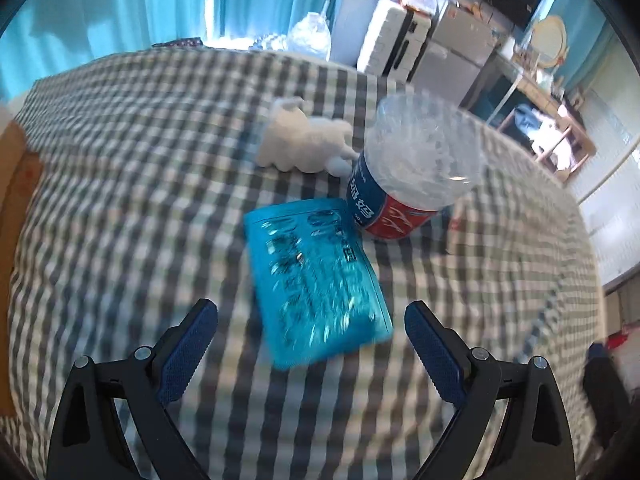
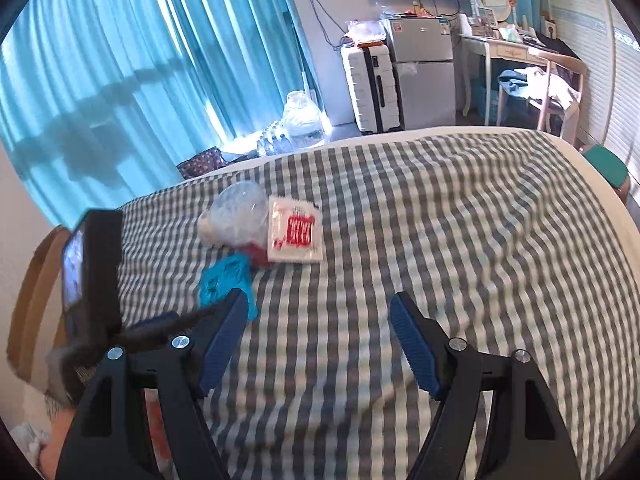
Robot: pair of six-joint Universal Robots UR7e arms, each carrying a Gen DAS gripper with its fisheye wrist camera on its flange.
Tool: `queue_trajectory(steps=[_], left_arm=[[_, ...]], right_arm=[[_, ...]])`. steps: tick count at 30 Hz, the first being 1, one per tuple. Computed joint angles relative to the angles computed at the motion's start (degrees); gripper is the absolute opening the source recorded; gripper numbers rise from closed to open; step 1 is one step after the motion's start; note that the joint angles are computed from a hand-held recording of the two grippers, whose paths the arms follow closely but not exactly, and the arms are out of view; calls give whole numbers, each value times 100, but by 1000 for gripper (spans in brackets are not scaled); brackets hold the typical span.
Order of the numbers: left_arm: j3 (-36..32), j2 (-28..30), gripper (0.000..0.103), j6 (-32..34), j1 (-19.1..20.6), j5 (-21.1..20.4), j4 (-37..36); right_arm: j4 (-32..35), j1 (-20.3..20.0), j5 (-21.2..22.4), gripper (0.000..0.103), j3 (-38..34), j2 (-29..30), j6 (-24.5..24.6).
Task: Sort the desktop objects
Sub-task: 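Grasp the blue blister pack with the left tool while the right grasps the white sachet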
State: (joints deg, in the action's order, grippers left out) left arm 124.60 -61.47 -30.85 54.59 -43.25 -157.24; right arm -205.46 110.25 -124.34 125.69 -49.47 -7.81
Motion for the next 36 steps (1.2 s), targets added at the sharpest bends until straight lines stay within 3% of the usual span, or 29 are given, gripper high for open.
queue_trajectory(steps=[2, 5, 8, 11, 17, 19, 22, 24, 25, 27, 29, 31, 36], left_arm=[[-203, 242, 97, 142, 102, 160, 188], [-188, 386, 96, 652, 207, 330, -350], [-242, 413, 87, 759, 252, 807, -287], [-247, 298, 74, 815, 359, 794, -402], [-113, 27, 62, 1227, 461, 680, -548], [-34, -67, 56, 1346, 455, 665, -592], [-70, -183, 50, 1381, 496, 609, -501], [-70, -211, 39, 1426, 512, 585, -532], [-50, -225, 34, 1483, 509, 582, -558], [-81, -216, 28, 1537, 519, 527, -562], [-187, -167, 19, 1580, 522, 423, -528], [-133, -228, 10, 1652, 509, 375, -544], [156, -603, 8, 1834, 541, -39, -721]], right_arm=[[87, -109, 180, 73, -241, 141, -113], [168, -192, 403, 73, -493, 330, -273], [368, -212, 365, 73, -824, 601, -550], [369, -248, 469, 73, -977, 792, -704], [576, -211, -168, 71, -1384, 1208, -922], [373, -186, -349, 65, -1385, 1288, -1002], [129, -174, -518, 65, -1388, 1352, -1038], [-17, -167, -689, 64, -1493, 1444, -1232], [-68, -191, -690, 61, -1517, 1461, -1306], [-33, -226, -737, 39, -1637, 1534, -1301], [156, -284, -739, 10, -1748, 1568, -1132], [230, -380, -498, 5, -1626, 1456, -852], [-73, -382, -308, 4, -1097, 1149, -604]])
